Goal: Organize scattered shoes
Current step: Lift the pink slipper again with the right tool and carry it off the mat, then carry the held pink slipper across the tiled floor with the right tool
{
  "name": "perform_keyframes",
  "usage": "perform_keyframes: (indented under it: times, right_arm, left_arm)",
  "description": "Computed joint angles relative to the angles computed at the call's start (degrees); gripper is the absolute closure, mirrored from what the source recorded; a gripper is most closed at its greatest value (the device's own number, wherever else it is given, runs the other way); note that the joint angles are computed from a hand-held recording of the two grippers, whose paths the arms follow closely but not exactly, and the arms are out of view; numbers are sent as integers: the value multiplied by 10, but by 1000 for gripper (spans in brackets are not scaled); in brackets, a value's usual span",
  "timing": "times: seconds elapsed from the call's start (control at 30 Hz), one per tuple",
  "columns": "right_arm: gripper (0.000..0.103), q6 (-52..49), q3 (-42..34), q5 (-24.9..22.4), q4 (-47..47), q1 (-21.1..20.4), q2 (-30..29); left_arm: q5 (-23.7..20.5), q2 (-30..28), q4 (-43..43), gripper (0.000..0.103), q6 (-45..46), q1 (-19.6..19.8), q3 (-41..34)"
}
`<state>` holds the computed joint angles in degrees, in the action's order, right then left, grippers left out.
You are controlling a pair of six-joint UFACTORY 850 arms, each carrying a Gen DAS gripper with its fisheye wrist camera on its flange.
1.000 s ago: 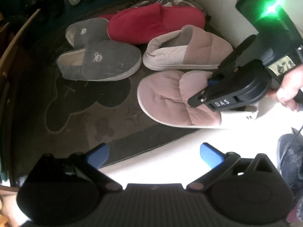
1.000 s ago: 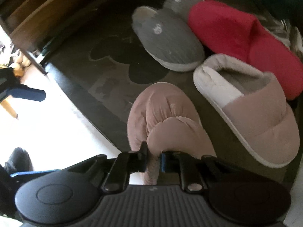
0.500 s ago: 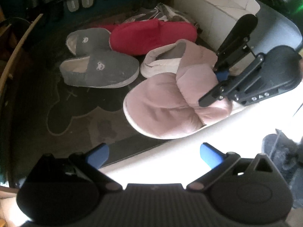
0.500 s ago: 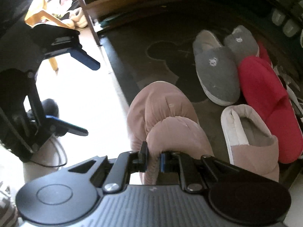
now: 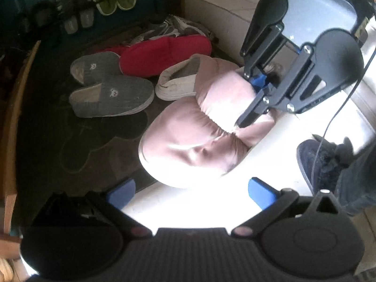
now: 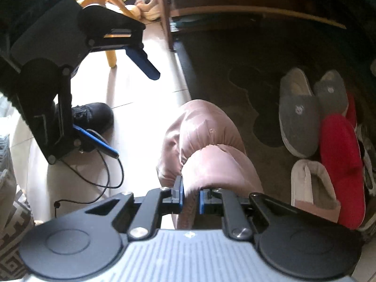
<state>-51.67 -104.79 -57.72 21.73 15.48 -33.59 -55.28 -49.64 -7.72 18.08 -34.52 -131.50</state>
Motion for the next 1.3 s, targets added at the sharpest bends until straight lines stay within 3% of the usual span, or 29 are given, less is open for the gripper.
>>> perform_keyframes:
  times: [0.33,0.77,0.97,1.17,1.3]
  right_arm:
    - [91,9,7,-4,-22,30,14]
    - [91,16,-6,-6,-16,51,-5]
    - [91,42,-18,-5,-2,62,-11]
    - [91,103,11,24,17,55,3]
    - [91,171,59,77,30,53,28]
  left_arm:
    - [48,108,4,0,-27,4,143]
    - [54,151,7,0,-63,-7,182]
    - [86,167,-1,0,-80,-10,205]
    - [94,158,-38,0,-41,0,201]
    - [92,163,-26,0,-77,9,218]
